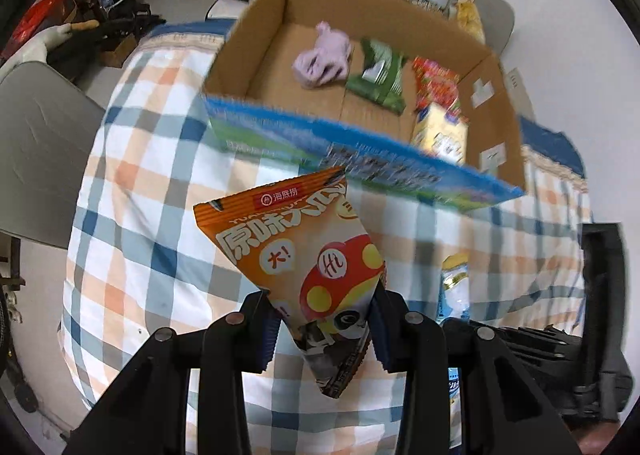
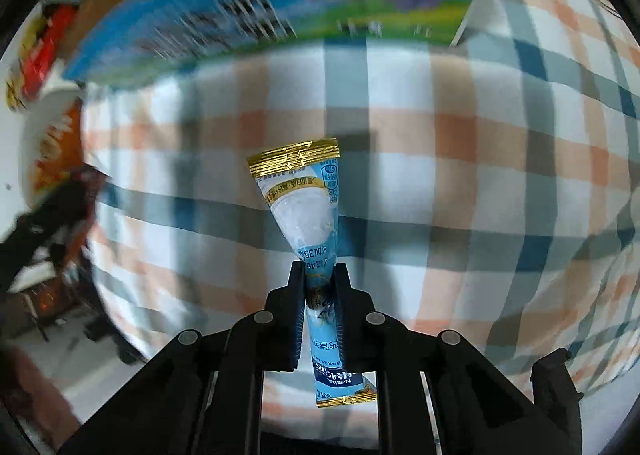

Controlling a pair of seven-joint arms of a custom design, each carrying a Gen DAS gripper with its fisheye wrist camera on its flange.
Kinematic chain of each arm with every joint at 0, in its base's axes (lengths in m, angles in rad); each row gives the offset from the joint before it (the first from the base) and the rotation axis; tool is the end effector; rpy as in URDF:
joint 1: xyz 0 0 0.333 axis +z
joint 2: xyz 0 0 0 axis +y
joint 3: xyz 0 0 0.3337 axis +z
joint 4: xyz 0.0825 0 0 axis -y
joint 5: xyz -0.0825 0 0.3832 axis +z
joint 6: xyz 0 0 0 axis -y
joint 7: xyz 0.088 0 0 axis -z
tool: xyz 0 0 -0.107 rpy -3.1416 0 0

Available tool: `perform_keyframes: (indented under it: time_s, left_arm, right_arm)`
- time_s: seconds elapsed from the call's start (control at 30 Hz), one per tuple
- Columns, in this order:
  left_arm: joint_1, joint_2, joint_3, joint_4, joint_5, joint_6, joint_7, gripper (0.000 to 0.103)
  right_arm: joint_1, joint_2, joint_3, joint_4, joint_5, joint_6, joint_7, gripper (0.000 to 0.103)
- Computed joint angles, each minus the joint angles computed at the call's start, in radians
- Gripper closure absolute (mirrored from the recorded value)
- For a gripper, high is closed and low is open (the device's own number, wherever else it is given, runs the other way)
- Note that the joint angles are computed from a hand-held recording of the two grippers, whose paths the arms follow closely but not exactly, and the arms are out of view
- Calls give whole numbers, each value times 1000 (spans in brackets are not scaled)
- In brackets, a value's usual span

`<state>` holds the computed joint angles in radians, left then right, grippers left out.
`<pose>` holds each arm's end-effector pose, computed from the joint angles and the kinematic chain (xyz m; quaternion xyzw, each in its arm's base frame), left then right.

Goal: Organize soft objects
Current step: 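Lower the orange bag and blue tube into the box and open both tools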

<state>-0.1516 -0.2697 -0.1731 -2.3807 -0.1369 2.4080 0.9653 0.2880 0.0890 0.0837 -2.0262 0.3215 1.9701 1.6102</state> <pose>0.4514 -0.1565 0.4718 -0.8153 0.5593 -0.1486 0.0181 0.5106 0.2200 0.4147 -0.7591 0.6303 0.1616 0.0202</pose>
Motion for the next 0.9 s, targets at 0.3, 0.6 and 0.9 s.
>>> perform_keyframes:
  time_s: [0.3,0.6,0.9]
  left_arm:
    - [34,63,26,210,31,-24,81,68]
    - [93,306,47,446,49,-90,133,68]
    - [130,536,41,628,-9,-196,207,68]
  right_arm:
    - [-3,-36,-2,199,140,13,20,89]
    - [12,253,5,589,37,43,243,89]
    - [22,533,3,880,-46,14,414,89]
